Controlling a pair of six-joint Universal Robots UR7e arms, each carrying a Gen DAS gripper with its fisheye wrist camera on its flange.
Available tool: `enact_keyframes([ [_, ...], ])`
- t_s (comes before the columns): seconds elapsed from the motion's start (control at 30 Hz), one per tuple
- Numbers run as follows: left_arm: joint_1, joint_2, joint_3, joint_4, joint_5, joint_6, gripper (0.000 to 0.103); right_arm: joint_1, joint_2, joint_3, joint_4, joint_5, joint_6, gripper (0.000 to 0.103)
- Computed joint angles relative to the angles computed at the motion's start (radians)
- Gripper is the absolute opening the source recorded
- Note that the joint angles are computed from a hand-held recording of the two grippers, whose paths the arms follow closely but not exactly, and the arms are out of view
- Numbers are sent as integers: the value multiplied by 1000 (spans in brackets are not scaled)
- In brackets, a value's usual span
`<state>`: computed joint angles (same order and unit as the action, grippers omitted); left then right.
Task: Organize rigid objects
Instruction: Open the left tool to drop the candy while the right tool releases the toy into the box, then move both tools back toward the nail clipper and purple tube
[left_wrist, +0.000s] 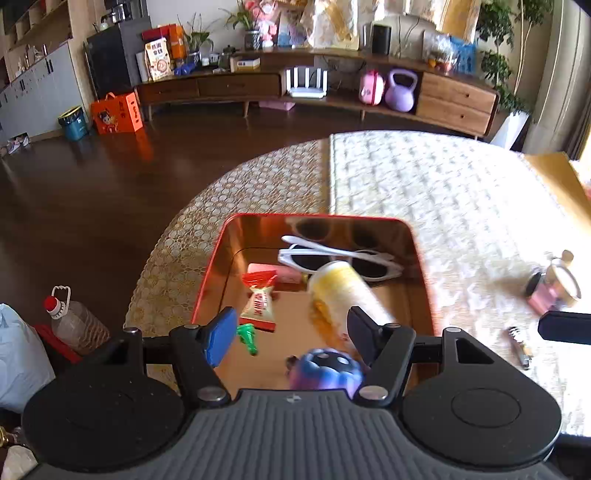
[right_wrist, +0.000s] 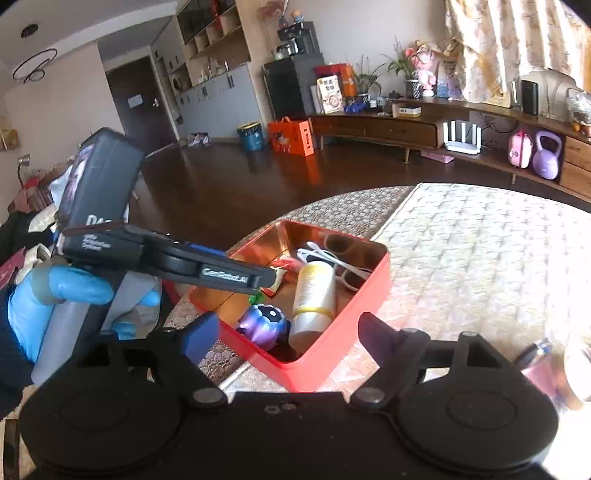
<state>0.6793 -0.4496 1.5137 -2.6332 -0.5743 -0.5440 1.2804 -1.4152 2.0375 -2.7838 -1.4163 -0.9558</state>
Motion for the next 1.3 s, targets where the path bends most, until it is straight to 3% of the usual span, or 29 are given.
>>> enact_keyframes([
  [0.23, -63, 4, 34, -87, -2, 26, 68, -60, -86, 27, 36, 54, 0, 88],
  [0.3, -75, 10, 40, -119, -18, 36, 73, -78, -106, 28, 51, 61, -2, 89],
  [0.57, -111, 44, 44, -197, -93, 30, 73, -172, -180, 40, 60, 102, -22, 95],
  [0.67, -124, 67, 29, -199, -107, 16, 81, -210, -197, 42, 51, 112, -21, 98],
  [0.97, -157, 147, -11, -257, -139, 33, 83, -313, -207, 44, -16, 136, -62, 103],
  [1.3, -167, 260, -127, -199, -161, -13, 83, -365, -164, 4, -66, 124, -60, 102],
])
